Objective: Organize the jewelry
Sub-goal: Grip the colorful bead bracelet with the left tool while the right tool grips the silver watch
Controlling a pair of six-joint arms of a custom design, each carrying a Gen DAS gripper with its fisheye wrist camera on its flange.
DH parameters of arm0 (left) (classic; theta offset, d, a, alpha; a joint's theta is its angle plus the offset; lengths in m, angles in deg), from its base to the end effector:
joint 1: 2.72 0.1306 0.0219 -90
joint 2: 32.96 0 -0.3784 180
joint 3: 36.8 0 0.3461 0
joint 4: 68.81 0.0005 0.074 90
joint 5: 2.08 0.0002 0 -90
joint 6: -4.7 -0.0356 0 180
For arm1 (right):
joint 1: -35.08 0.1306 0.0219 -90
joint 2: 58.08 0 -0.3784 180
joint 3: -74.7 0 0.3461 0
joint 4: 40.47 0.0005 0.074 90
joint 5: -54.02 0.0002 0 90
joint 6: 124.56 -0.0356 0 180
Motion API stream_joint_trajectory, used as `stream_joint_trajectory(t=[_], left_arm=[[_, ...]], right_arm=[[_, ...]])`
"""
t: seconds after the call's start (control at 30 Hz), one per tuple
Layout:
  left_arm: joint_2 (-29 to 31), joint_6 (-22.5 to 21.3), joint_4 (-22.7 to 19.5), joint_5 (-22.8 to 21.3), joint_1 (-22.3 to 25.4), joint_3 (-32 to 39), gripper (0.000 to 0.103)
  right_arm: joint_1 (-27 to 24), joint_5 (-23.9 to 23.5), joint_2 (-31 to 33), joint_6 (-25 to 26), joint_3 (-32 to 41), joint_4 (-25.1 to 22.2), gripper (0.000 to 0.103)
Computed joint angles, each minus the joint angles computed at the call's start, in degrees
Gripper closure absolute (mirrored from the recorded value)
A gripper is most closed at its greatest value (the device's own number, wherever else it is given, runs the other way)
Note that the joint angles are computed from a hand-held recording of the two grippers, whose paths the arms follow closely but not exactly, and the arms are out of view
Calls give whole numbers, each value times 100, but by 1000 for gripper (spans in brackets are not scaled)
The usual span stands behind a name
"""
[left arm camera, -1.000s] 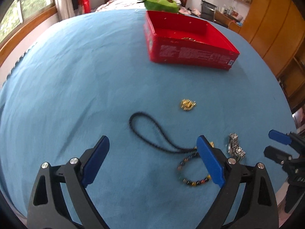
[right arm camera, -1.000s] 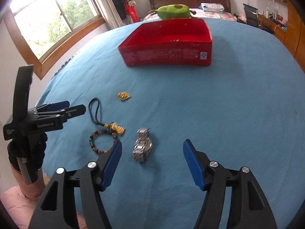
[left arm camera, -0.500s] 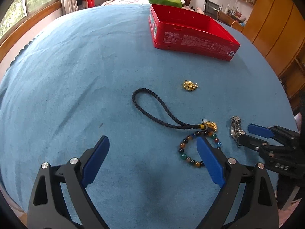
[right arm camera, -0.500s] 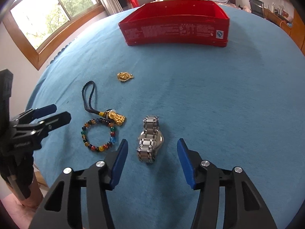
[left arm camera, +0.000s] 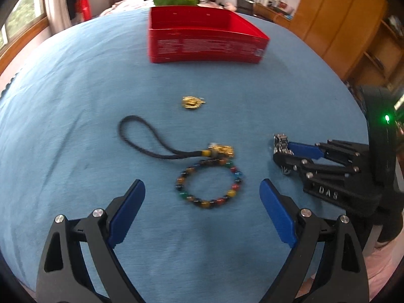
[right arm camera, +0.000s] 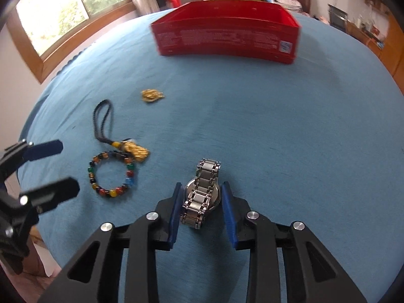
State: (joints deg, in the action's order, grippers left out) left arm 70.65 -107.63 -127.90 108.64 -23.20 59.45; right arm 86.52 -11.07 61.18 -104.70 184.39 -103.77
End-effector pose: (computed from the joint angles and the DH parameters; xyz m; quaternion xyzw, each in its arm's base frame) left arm 0.4609 -0.1861 0.3556 0.3856 0.8832 -0.1728 0.2036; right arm 0.3732 0.4433 0.3015 0.1886 0.9475 0.0229 0.2571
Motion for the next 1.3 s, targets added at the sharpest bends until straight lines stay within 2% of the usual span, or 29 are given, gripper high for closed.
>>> stream_joint_trajectory(t=[0.13, 0.4, 0.47, 0.53, 0.67, 0.83, 0.87, 0.97, 1.03, 1.1, 1.2, 1.3], left_arm=[[56, -104, -34, -205, -221, -21, 25], [210, -219, 112, -636, -537, -145, 27], [330, -271, -9, -621, -574, -75, 28], [303, -366, 195, -754, -632, -162, 28], [331, -394, 272, -795, -665, -156, 31], [402, -328, 371, -775, -620, -55, 60], [427, -307, 346, -747, -607, -18, 62], [444, -265, 354, -720, -568, 16, 75], [473, -200, 370, -689, -540, 43, 88], [524, -106, 313, -622, -493, 114, 96], [594, 8, 113, -397, -392, 246, 97], [531, 121, 156, -367, -311, 200, 97]], right_arm=[[23, 29, -220, -259, -322, 17, 72], [50, 17, -390, -368, -574, 89, 72], [41, 18, -376, -344, -563, 103, 72], [30, 7, -383, -333, -585, 151, 72], [26, -18, -424, -344, -652, 234, 72], [24, -27, -425, -353, -652, 236, 72], [23, -30, -426, -357, -651, 235, 72], [21, -29, -419, -370, -635, 214, 72], [21, -28, -418, -384, -634, 213, 72], [20, -30, -425, -405, -644, 229, 72], [20, -37, -453, -427, -675, 268, 72], [21, -51, -473, -427, -698, 318, 72]])
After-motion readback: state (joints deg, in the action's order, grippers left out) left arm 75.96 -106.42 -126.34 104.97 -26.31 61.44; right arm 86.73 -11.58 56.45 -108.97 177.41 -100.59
